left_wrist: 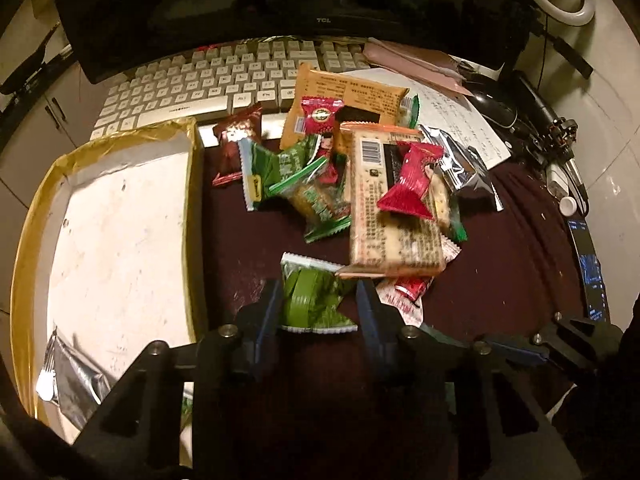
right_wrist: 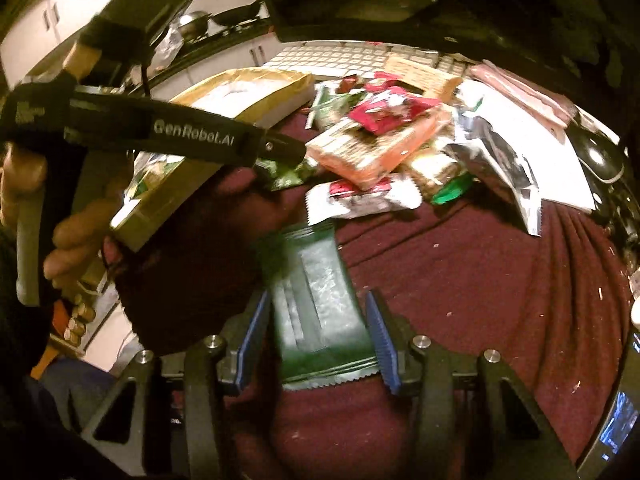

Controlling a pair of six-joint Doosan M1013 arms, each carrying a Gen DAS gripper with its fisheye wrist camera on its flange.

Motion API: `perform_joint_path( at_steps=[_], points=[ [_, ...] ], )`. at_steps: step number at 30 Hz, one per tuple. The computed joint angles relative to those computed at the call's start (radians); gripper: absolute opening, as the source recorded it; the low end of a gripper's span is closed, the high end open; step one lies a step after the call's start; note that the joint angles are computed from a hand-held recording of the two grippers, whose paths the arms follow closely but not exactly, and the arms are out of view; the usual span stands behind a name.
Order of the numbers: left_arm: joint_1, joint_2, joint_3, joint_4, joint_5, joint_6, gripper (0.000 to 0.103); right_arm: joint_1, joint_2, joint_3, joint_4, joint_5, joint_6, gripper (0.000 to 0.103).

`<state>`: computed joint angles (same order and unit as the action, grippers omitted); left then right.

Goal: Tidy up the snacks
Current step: 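Grasp the green pea pack with the left gripper while the right grasps the dark green bar, then carry both packets over the tray and release them inside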

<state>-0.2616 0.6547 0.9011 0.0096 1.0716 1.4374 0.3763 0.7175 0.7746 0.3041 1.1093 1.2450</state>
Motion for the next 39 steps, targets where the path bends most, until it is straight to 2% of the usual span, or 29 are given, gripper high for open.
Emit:
perform_joint_path(
  at_steps=[2,4,6,8,12,17,19,22,29,33,39],
  points=[
    [-0.004,0.006,-0.006,0.02,-0.001,0.002,0.041,0.008,-0.004,0.009,-0.029,-0.017,0.0,0.049],
    [-0.004,0.025,-0.032,0.037,0.031,-0.002,0.041,0.01,0.003,-0.001,-0.029,-0.013,-0.005,0.049],
    [-0.001,0.042,-0.053,0.026,0.064,0.001,0.041,0.008,-0.006,0.019,-0.029,-0.028,-0.008,0.048],
    [0.001,0.04,-0.049,0.005,0.068,0.003,0.038,0.013,-0.012,0.028,-0.045,-0.037,0.004,0.048],
    [-0.005,0.011,-0.011,0.02,0.04,-0.017,0.028,0.019,-0.034,0.072,-0.076,-0.074,0.0,0.046],
    [0.003,0.002,0.009,-0.011,0.018,-0.038,0.03,0.033,-0.051,0.106,-0.135,-0.109,-0.002,0.044],
    [0.003,0.002,0.008,-0.013,0.015,-0.046,0.028,0.034,-0.047,0.098,-0.137,-0.106,0.019,0.044],
    [-0.003,-0.018,0.04,0.02,-0.03,-0.071,0.023,0.041,-0.046,0.098,-0.161,-0.11,0.039,0.044],
    [0.032,-0.091,0.147,-0.12,-0.174,-0.089,0.022,-0.016,-0.051,0.11,0.085,-0.054,0.004,0.044],
    [0.045,-0.115,0.177,-0.16,-0.22,-0.116,0.022,-0.026,-0.059,0.124,0.151,-0.062,0.01,0.044],
    [0.039,-0.147,0.213,-0.013,-0.261,-0.255,0.022,-0.036,-0.103,0.189,0.244,-0.142,-0.018,0.044]
  ],
)
